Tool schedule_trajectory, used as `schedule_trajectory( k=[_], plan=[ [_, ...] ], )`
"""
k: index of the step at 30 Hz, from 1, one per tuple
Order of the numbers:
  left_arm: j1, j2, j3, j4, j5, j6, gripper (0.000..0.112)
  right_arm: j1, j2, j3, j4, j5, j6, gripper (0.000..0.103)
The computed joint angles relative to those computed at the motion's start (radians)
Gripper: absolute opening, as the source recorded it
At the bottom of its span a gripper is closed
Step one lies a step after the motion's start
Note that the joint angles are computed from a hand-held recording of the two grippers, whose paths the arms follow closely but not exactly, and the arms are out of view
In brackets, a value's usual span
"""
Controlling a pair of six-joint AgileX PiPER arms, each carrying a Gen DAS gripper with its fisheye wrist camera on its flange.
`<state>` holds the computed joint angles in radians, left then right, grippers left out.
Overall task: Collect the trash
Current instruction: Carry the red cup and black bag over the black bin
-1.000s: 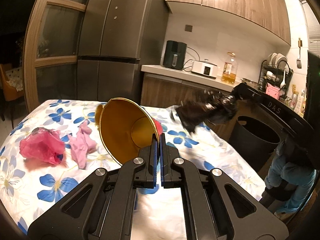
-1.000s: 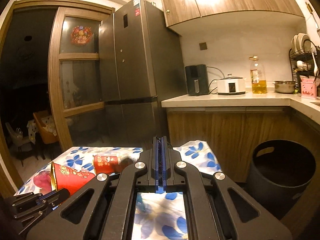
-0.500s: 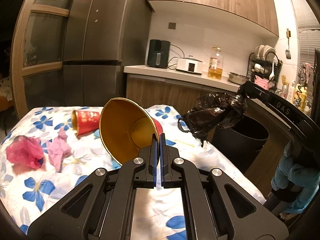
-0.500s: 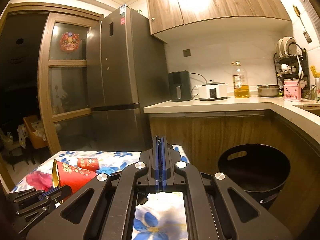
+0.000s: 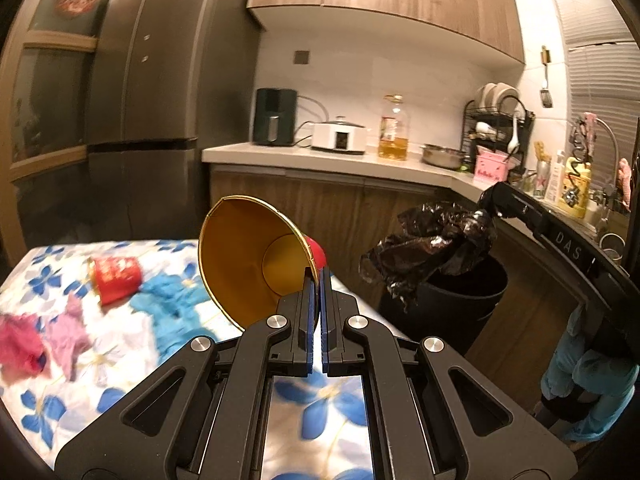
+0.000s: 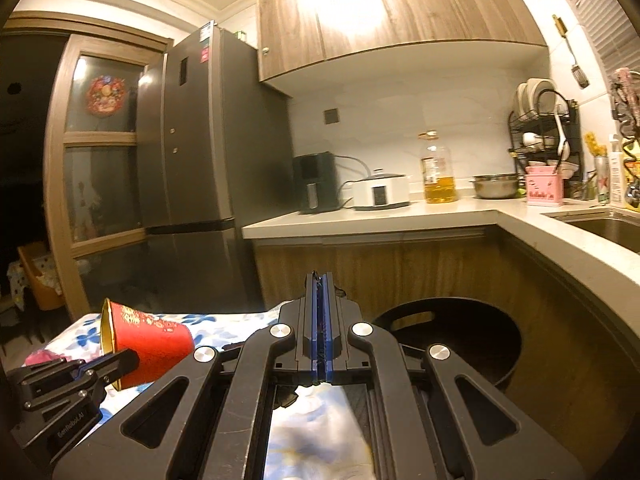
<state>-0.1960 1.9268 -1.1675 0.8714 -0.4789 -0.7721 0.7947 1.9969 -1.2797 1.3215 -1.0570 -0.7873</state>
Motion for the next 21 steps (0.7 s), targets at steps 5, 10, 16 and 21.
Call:
schedule_trajectory(
  k=[5,10,16,21],
  plan=[
    [-0.075,0.035,-0.080,0.013,0.020,-0.006,0.002,-0.022,-0.038,0.053,0.015,-0.045,0.007,0.003],
    [-0.141,0.086,-0.183,0.069,0.038,-0.068,0.001,-0.061,-0.065,0.094,0.033,-0.074,0.017,0.003],
    [-0.197,0.181,-0.360,0.257,0.047,-0.287,0.002,-0.103,-0.086,0.133,0.052,-0.109,0.027,0.003],
    [-0.236,0.252,-0.476,0.363,0.070,-0.403,0.002,-0.146,-0.092,0.151,0.052,-0.095,0.046,0.003]
  ],
)
